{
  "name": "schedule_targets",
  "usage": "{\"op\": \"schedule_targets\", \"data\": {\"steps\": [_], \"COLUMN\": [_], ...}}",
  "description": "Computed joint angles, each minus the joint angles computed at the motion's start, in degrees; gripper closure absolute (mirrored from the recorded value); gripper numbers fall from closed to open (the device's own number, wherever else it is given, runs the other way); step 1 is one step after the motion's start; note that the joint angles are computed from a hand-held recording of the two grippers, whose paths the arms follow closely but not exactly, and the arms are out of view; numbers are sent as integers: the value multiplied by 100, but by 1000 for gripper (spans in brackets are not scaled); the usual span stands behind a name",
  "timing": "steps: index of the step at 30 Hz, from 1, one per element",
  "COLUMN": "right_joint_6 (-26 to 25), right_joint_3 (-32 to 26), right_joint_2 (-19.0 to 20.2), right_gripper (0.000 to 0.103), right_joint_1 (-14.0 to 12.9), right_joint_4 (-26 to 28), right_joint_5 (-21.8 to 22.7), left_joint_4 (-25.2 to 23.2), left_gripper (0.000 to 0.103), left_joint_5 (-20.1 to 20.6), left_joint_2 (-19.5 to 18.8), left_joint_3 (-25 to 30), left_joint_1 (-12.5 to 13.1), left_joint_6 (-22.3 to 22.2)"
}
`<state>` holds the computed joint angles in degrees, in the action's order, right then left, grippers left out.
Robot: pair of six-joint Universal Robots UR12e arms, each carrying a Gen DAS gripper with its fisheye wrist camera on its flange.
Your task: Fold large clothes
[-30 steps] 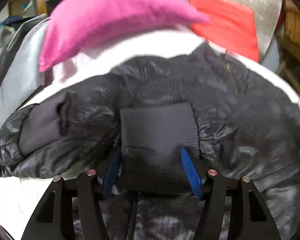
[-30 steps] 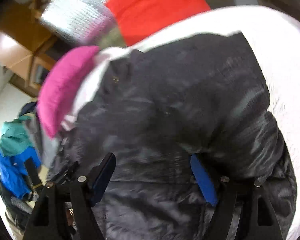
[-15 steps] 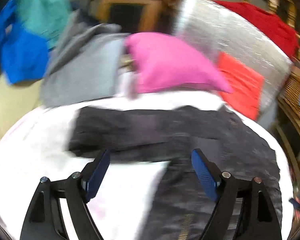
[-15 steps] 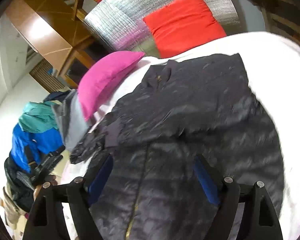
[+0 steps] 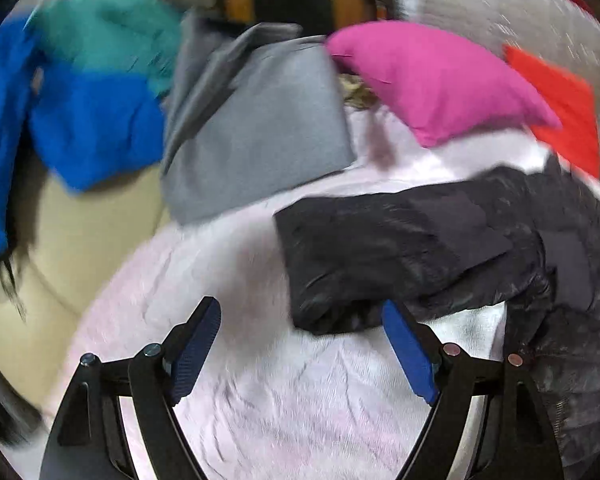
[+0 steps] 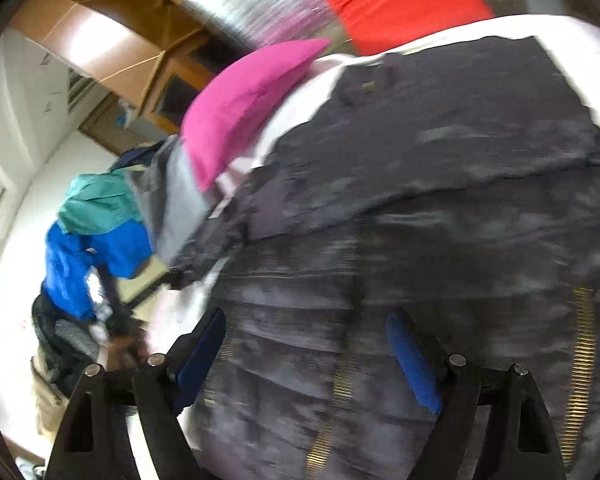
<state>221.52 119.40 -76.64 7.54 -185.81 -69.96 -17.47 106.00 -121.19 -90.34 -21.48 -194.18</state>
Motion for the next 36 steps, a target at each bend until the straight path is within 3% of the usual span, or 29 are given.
{"op": "schedule_targets", "data": {"steps": [1, 5, 10, 14, 19, 25, 30, 32, 36], "right_joint_6": [82, 475, 785, 972, 1406, 1463, 1281, 853, 68], "right_joint_3": [-163, -982, -2347, -3311, -4027, -4294, -4431, -4460, -4300], "right_joint_2": [122, 725, 1641, 2302, 2886, 3107, 3117, 3055, 2663], "right_gripper": [18, 18, 18, 18, 19, 28, 68, 78, 80], "right_joint_1": [45, 294, 738, 927, 995, 1007, 1016, 1056, 1130], "right_joint_4": [-71, -242, -18, 379, 598, 1102, 1911, 2020, 1749], "right_joint_5": [197, 934, 1428, 1513, 1306, 1019, 653, 454, -32], "left_joint_4": [215, 804, 1173, 1279, 1314, 1382, 1513, 1587, 1742], "left_gripper": [20, 20, 20, 20, 13, 9, 8, 8, 7], "left_joint_5": [-191, -193, -310, -513, -430, -532, -554, -614, -733], "left_joint_2": [84, 219, 178, 65, 15, -48, -54, -48, -35], "left_joint_3": [-216, -734, -1101, -1207, -1169, -1116, -1158, -1192, -1261], "left_joint_1": [82, 205, 456, 542, 472, 493, 496, 511, 541], "left_joint_6": [-349, -815, -1459, -1659, -1416, -1359, -1370, -1388, -1438]}}
